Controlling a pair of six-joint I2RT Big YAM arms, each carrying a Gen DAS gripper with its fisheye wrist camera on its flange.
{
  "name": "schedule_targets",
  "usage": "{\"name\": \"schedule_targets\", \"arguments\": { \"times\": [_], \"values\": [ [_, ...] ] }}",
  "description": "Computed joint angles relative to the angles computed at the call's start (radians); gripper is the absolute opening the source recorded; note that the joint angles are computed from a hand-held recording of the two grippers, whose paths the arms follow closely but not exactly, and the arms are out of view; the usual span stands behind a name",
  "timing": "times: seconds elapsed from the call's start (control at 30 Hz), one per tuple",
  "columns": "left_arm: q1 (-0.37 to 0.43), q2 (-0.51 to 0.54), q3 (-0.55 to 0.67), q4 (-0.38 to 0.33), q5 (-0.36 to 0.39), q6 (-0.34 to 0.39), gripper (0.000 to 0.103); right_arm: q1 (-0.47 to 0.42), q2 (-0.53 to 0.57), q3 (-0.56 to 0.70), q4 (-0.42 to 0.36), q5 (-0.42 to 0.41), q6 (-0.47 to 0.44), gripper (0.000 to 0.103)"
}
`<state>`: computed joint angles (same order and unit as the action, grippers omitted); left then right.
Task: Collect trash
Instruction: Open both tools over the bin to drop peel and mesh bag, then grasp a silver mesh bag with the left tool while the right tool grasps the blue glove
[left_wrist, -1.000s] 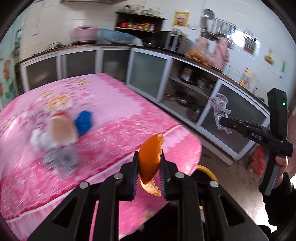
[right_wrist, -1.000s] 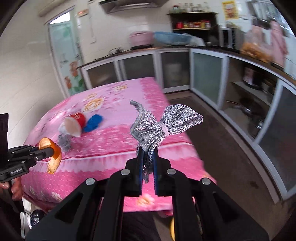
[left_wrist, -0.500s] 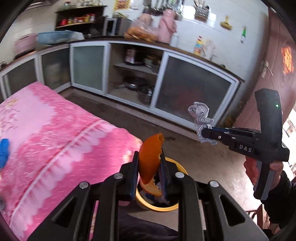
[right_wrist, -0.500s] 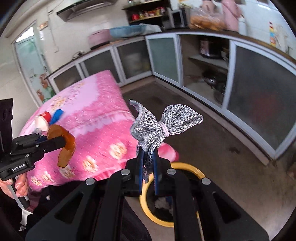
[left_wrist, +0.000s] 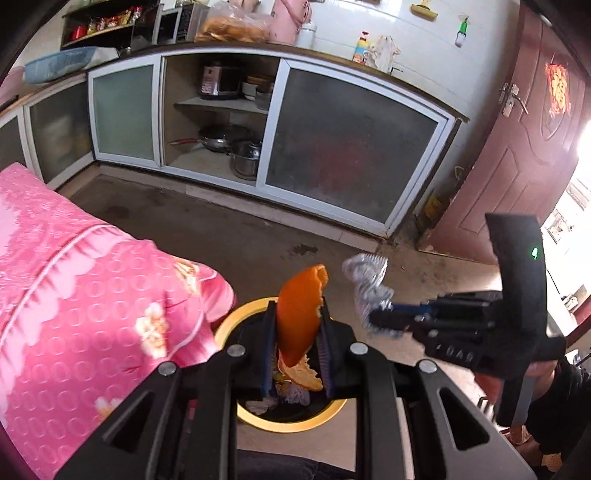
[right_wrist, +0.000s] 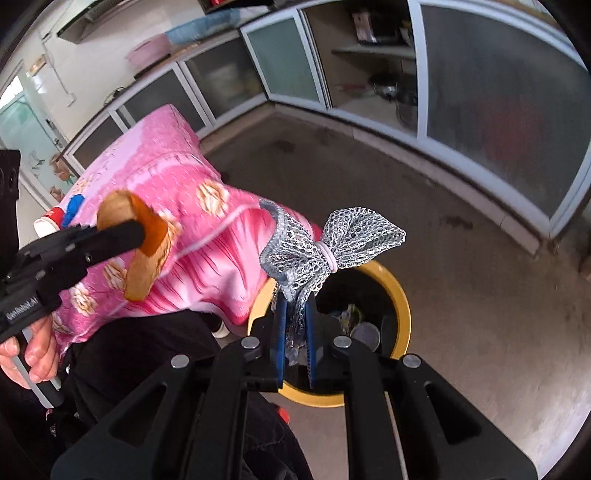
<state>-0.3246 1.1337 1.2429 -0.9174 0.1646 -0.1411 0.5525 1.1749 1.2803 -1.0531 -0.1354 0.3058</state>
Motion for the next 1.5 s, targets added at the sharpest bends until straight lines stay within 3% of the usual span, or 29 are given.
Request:
{"name": "schedule_targets", "arguments": {
  "times": [0.4, 0.47, 0.5, 0.57, 0.63, 0.7, 0.93, 1.07, 1.23, 1.33, 1.43, 1.5],
  "values": [
    [-0.032, 0.109, -0.004, 0.039, -0.007, -0.021, 0.022, -0.035, 0.071, -0.043, 0.004, -0.04, 0.025, 0.01],
    [-0.032, 0.114, -0.008, 0.045, -0.006, -0.025, 0.035, -0.039, 0.089, -0.042, -0.004, -0.047, 0.023, 0.011],
    [-0.033, 0.116, -0.01, 0.052, -0.006, -0.029, 0.052, -0.035, 0.109, -0.033, -0.026, -0.041, 0.012, 0.016],
    [-0.034, 0.11, -0.021, 0.073, -0.018, -0.049, 0.075, -0.035, 0.122, -0.036, -0.03, -0.034, 0.011, 0.028],
    [-0.027, 0.1, -0.03, 0.087, 0.003, -0.061, 0.077, -0.045, 0.123, -0.05, -0.029, -0.033, 0.018, 0.045],
    [-0.021, 0.092, -0.034, 0.086, 0.016, -0.066, 0.083, -0.058, 0.12, -0.061, -0.028, -0.043, 0.022, 0.054],
    [-0.013, 0.014, -0.051, 0.077, 0.015, -0.09, 0.088, -0.086, 0.05, -0.087, -0.011, 0.039, 0.04, 0.055],
    [0.001, -0.101, -0.065, 0.076, -0.036, -0.088, 0.095, -0.078, -0.015, -0.076, 0.041, 0.084, 0.016, 0.055],
    [0.089, -0.254, -0.09, 0.007, -0.061, -0.095, 0.095, -0.039, -0.043, -0.012, 0.097, 0.02, -0.017, 0.056],
    [0.179, -0.36, -0.101, -0.056, -0.09, -0.082, 0.095, 0.034, -0.007, 0.075, 0.107, -0.013, -0.068, 0.056],
    [0.301, -0.465, -0.104, -0.125, -0.138, -0.048, 0.095, 0.118, 0.051, 0.168, 0.111, -0.038, -0.106, 0.056],
    [0.441, -0.523, -0.104, -0.17, -0.127, -0.003, 0.095, 0.176, 0.114, 0.243, 0.107, -0.052, -0.117, 0.056]
  ]
}}
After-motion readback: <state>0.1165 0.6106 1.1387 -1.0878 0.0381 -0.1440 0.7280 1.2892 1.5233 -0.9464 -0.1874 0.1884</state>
